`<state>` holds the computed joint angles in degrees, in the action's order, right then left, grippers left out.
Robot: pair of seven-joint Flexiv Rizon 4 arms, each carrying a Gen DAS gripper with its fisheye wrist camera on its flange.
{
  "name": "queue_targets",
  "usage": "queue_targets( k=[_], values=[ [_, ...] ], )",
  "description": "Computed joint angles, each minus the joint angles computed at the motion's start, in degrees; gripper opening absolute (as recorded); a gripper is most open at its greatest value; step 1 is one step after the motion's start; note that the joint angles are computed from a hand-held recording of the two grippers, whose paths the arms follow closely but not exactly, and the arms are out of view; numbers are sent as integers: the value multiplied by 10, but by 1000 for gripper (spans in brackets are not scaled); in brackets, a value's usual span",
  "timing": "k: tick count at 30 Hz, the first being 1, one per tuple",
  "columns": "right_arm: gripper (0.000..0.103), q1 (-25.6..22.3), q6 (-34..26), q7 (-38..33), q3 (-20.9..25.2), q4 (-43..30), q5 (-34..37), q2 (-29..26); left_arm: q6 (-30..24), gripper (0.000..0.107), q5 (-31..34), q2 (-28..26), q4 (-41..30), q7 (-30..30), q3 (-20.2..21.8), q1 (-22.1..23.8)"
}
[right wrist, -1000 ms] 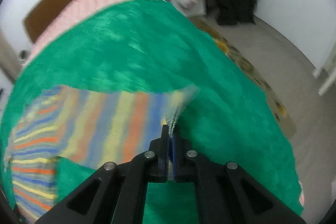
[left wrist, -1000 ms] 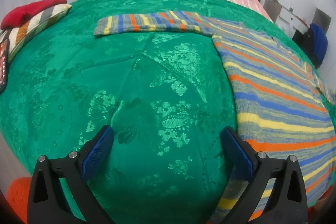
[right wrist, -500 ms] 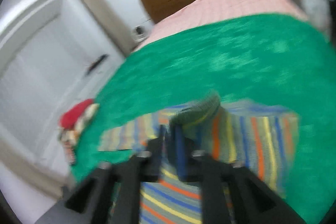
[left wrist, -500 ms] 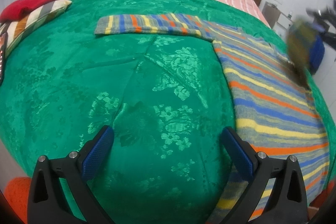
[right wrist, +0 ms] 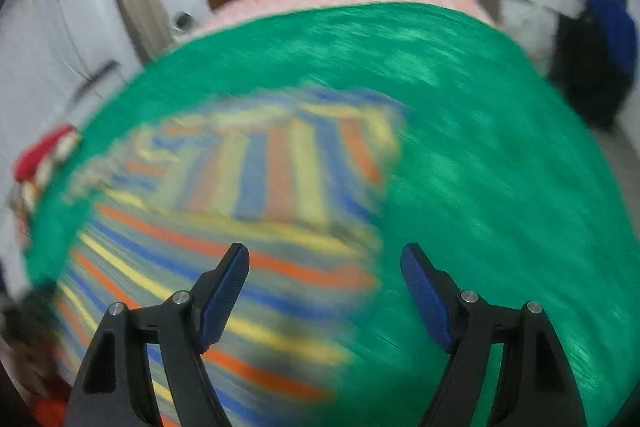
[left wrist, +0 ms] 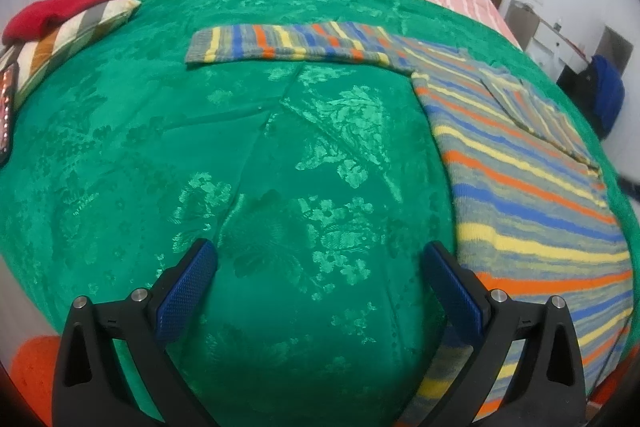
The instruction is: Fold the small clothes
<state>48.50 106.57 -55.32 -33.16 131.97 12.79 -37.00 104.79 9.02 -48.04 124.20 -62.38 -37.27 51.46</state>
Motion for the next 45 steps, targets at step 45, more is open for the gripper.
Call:
queue_targets(
  k=[45],
  values=[
    [94, -29, 181, -46, 100, 66, 220, -93, -11, 103, 13, 8, 11, 23, -11, 12]
  ],
)
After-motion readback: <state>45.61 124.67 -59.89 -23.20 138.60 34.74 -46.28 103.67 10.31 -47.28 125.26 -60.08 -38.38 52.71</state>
